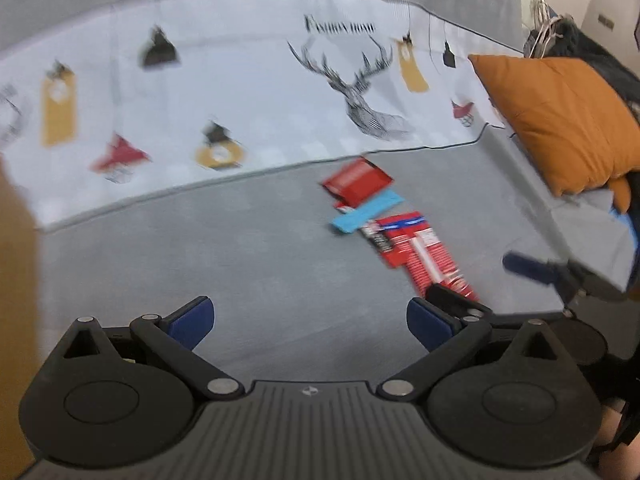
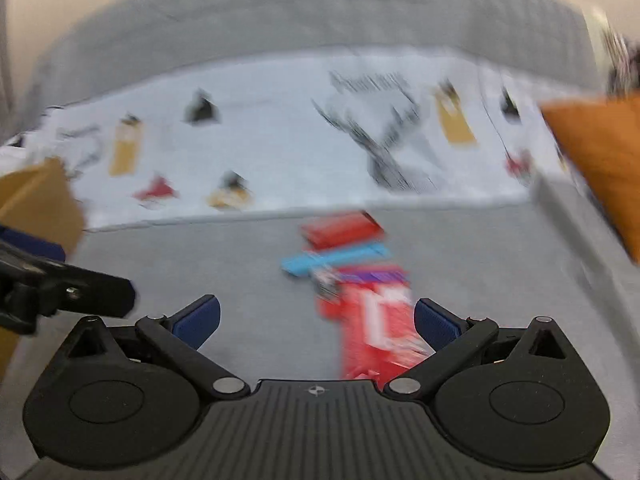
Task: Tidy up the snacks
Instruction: 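Move both open tools back toward the remaining snacks on the bed, then grasp the red Nescafe stick with the left tool while the right tool grasps the red wafer pack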
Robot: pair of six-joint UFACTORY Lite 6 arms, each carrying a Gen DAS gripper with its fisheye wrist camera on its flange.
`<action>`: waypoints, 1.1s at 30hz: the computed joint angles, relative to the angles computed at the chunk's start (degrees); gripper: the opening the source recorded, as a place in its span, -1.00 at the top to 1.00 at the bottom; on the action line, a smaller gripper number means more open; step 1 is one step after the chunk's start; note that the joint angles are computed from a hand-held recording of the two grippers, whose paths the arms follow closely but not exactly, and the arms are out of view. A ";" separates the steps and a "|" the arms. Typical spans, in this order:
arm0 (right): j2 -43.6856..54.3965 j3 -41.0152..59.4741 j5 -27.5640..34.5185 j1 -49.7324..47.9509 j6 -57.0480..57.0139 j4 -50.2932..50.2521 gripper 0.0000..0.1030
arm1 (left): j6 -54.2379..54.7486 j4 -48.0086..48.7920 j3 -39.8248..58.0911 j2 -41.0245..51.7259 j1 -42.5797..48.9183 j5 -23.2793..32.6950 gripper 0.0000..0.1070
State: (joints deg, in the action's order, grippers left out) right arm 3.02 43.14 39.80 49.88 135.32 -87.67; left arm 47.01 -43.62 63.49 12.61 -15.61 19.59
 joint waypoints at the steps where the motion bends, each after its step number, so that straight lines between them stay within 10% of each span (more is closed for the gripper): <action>1: -1.96 -2.88 -2.58 -2.81 2.88 -3.48 -0.99 | 0.13 -1.34 2.80 3.53 -0.95 -0.29 -0.92; 7: 2.04 -3.60 -6.18 -7.30 5.28 -7.35 -0.91 | -1.03 -6.10 24.90 25.77 -6.23 1.84 -0.71; 13: 9.52 2.31 -8.22 -7.87 -2.37 -1.24 -0.41 | -17.63 10.30 48.97 45.47 -9.38 5.29 -0.11; 18: 10.29 2.54 -8.68 -7.66 -2.44 -1.87 -0.20 | -11.95 8.83 41.33 41.21 -8.73 0.38 0.68; 27: 9.58 3.04 -7.81 -4.80 -1.83 1.53 -0.13 | 15.01 -11.52 9.94 19.69 0.45 1.27 0.61; 31: 10.13 1.82 -6.88 -4.50 4.97 -5.18 -0.46 | 16.17 -11.58 11.76 20.92 -0.49 0.49 0.54; 33: 11.27 0.76 -5.73 -4.97 10.29 -9.18 -0.94 | 18.25 -13.93 12.68 21.99 -1.41 -1.06 0.67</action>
